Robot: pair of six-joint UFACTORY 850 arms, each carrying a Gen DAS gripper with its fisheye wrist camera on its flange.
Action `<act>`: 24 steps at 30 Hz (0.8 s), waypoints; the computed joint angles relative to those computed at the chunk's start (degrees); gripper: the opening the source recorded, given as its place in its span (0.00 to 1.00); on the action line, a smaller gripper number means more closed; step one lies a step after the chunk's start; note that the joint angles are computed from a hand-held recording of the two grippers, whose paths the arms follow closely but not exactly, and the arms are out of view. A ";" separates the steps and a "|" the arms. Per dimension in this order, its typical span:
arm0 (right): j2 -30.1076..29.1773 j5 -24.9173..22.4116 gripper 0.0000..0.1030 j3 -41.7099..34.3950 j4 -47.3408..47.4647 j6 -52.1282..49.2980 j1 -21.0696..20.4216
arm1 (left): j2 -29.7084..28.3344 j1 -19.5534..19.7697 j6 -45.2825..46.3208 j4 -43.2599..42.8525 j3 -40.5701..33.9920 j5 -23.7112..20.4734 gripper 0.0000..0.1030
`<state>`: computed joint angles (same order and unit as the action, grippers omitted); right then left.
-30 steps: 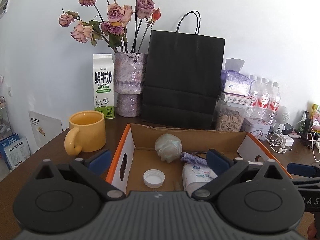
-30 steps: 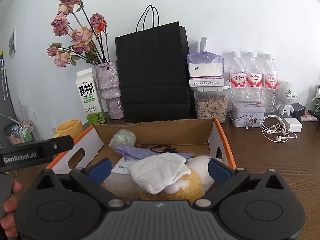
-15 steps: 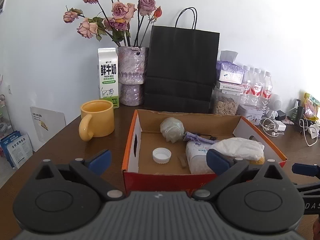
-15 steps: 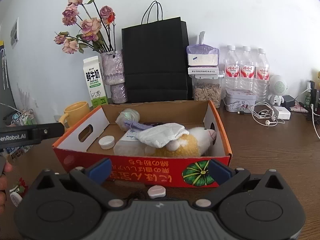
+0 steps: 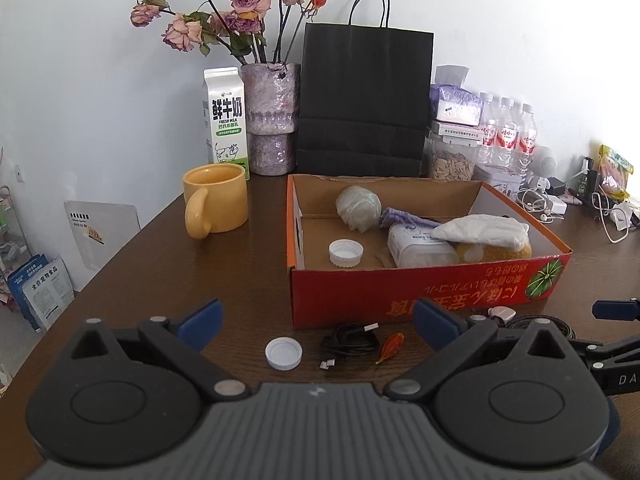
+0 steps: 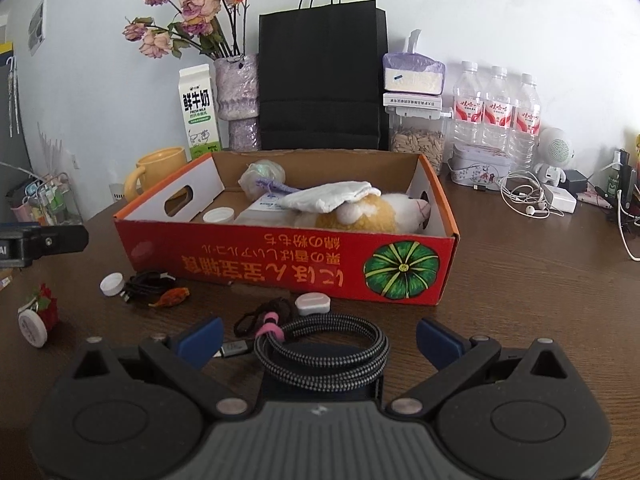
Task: Organize objects
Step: 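Lower the right gripper onto the coiled braided cable and close it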
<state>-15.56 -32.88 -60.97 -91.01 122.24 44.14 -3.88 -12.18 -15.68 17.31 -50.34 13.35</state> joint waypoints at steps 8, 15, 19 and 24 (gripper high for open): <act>-2.47 7.64 1.00 -4.08 13.77 -20.69 -3.32 | 0.31 1.59 -6.91 8.33 0.39 -1.81 1.00; -6.01 12.26 1.00 -8.97 33.26 -42.83 -6.81 | -0.17 3.19 -12.90 13.85 0.00 -3.60 1.00; -6.73 14.27 1.00 -9.48 36.18 -45.30 -7.77 | -0.69 3.92 -15.74 15.76 -0.41 -4.55 1.00; -7.14 16.28 0.94 -9.61 36.01 -45.72 -8.32 | -0.77 4.20 -16.31 16.23 -0.39 -4.82 1.00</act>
